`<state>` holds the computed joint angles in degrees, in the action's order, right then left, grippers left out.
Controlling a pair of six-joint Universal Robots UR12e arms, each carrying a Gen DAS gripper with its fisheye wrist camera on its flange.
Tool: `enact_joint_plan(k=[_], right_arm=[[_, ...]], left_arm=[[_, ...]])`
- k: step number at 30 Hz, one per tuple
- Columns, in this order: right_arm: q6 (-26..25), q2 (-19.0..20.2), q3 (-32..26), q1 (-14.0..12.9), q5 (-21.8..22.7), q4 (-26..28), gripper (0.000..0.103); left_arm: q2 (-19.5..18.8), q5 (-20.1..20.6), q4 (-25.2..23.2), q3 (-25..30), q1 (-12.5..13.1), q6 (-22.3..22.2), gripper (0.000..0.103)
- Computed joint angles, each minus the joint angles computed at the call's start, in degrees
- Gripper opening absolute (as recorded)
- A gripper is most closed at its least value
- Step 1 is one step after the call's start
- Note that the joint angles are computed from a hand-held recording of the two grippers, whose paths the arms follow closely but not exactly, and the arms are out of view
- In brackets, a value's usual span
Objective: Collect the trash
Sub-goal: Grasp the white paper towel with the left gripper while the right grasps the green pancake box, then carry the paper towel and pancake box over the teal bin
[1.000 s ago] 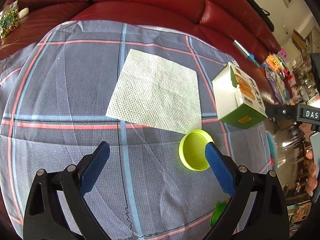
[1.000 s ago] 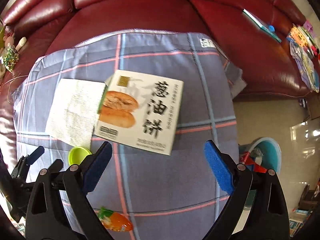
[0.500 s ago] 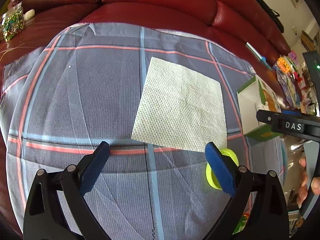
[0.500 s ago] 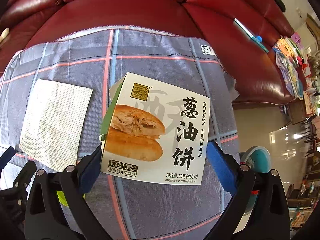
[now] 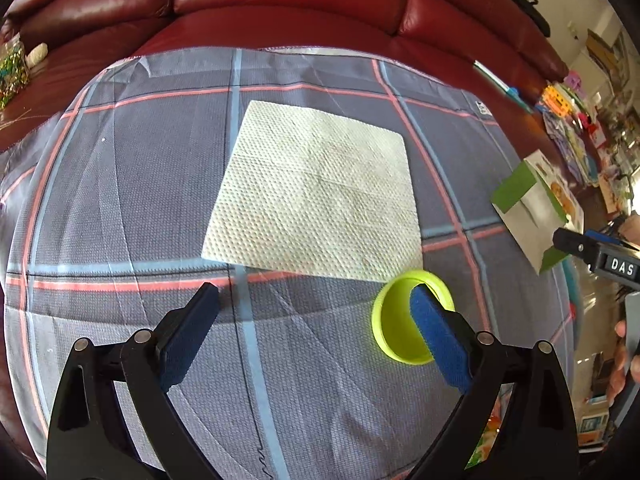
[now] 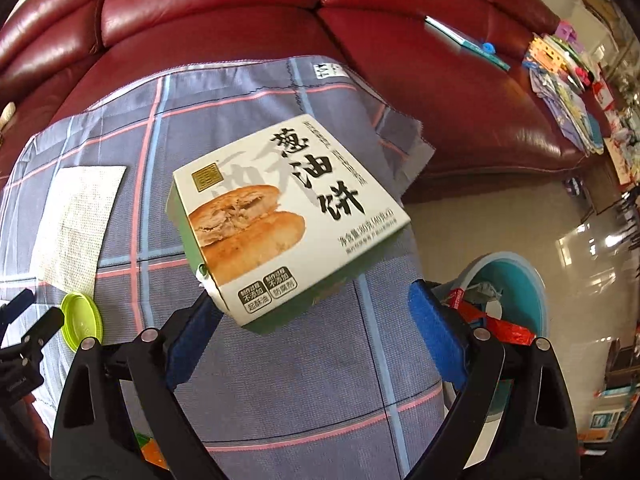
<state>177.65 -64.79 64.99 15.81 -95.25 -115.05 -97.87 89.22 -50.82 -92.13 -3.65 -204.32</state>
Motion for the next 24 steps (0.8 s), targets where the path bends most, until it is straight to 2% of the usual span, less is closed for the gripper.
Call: enact_joint_plan(k=[2, 4, 5, 9, 10, 12, 13, 16, 18, 21, 24], right_arm=[[1.2, -0.8, 1.9, -0.6, 1.3, -1.7, 0.074], [1.3, -1.4, 3.4, -0.8, 1.5, -3.6, 0.044], [1.4, -1.5, 4.0, -1.0, 1.6, -4.6, 0.041], [2.2, -0.8, 4.9, -1.5, 2.5, -7.4, 0.041], [2.0, -0.7, 5.4, -1.6, 2.8, -8.9, 0.036], [1.8, -0.6, 5.8, -1.7, 3.1, -10.1, 0.012], [2.2, -0.7, 5.9, -2.0, 4.5, -10.1, 0.004], [1.5, -1.3, 6.1, -2.4, 4.8, -11.4, 0.004], [1.2, -1.5, 5.9, -2.7, 5.5, -11.0, 0.004], [0.4, -1.4, 4.9, -3.3, 7.4, -9.5, 0.004], [0.0, -0.6, 3.3, -3.4, 8.5, -7.6, 0.004]], left_arm=[[-0.1, 0.8, -0.3, 0.1, -0.9, 0.7, 0.096], [-0.2, 1.4, -0.7, 0.4, -1.6, 1.8, 0.096], [-0.3, 1.7, -0.9, 0.5, -1.9, 2.2, 0.096], [-0.8, 2.7, -1.7, 1.2, -2.9, 3.3, 0.096], [-1.0, 3.1, -1.9, 1.4, -3.1, 3.5, 0.096], [-1.5, 3.9, -2.3, 2.0, -3.5, 3.7, 0.096], [-1.8, 4.2, -2.8, 2.3, -3.7, 3.8, 0.096], [-2.4, 4.9, -3.7, 3.4, -4.3, 5.1, 0.096], [-2.7, 6.9, -3.4, 3.7, -4.5, 5.3, 0.096], [-2.7, 6.1, -3.3, 4.2, -3.1, 3.1, 0.096], [-3.3, 8.4, -3.2, 5.4, -1.9, 0.4, 0.096]])
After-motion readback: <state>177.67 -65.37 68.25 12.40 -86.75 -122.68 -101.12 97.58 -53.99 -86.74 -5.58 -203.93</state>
